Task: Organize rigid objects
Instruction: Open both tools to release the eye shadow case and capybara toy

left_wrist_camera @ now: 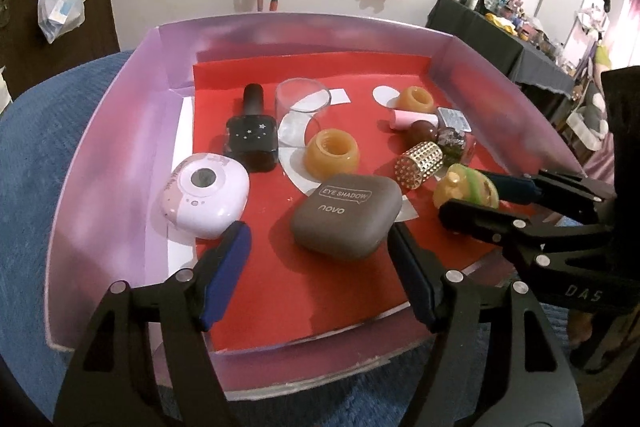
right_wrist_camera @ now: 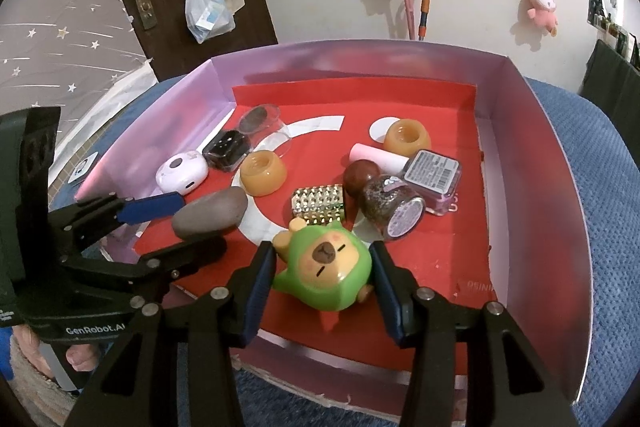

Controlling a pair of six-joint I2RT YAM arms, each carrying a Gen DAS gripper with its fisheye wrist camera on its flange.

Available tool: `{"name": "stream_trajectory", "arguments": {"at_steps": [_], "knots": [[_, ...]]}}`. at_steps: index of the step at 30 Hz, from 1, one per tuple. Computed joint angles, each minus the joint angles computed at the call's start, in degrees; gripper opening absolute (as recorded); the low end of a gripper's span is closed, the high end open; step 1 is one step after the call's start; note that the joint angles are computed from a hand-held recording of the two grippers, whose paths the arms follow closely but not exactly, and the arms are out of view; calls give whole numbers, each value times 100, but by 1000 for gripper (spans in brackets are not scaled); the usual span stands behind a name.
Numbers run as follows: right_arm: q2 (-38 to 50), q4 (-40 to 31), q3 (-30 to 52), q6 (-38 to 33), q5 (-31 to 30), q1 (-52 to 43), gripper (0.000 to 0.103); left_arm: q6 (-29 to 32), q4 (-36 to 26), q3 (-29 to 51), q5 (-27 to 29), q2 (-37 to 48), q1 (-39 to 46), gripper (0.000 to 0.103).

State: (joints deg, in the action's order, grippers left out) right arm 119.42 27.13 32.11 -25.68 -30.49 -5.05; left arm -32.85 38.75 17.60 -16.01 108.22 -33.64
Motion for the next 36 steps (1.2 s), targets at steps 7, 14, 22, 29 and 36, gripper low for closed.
{"name": "stream_trajectory", "arguments": {"at_steps": [7,14,22,29,36], "knots": [[-319,84,-300,-84,-216,-106,62,-206,-170,-199,-376,-387,-282,70],[-736,134,-668,-121,-484,-313,70,-477,-350,-376,-794,-690,-604,75],[-898,892,-1222,112,-740,-645,82,-870,-624,-489,-1470,-913,-1152,94],[-772,1965,-1728,320,-642,-787,93,-1202,-793,-569,-1850,-981,-1419,97],[-375,3009,-2063,478,-400,-805,96,-1387,-621,-707,-1963,-853,-1489,100]]}}
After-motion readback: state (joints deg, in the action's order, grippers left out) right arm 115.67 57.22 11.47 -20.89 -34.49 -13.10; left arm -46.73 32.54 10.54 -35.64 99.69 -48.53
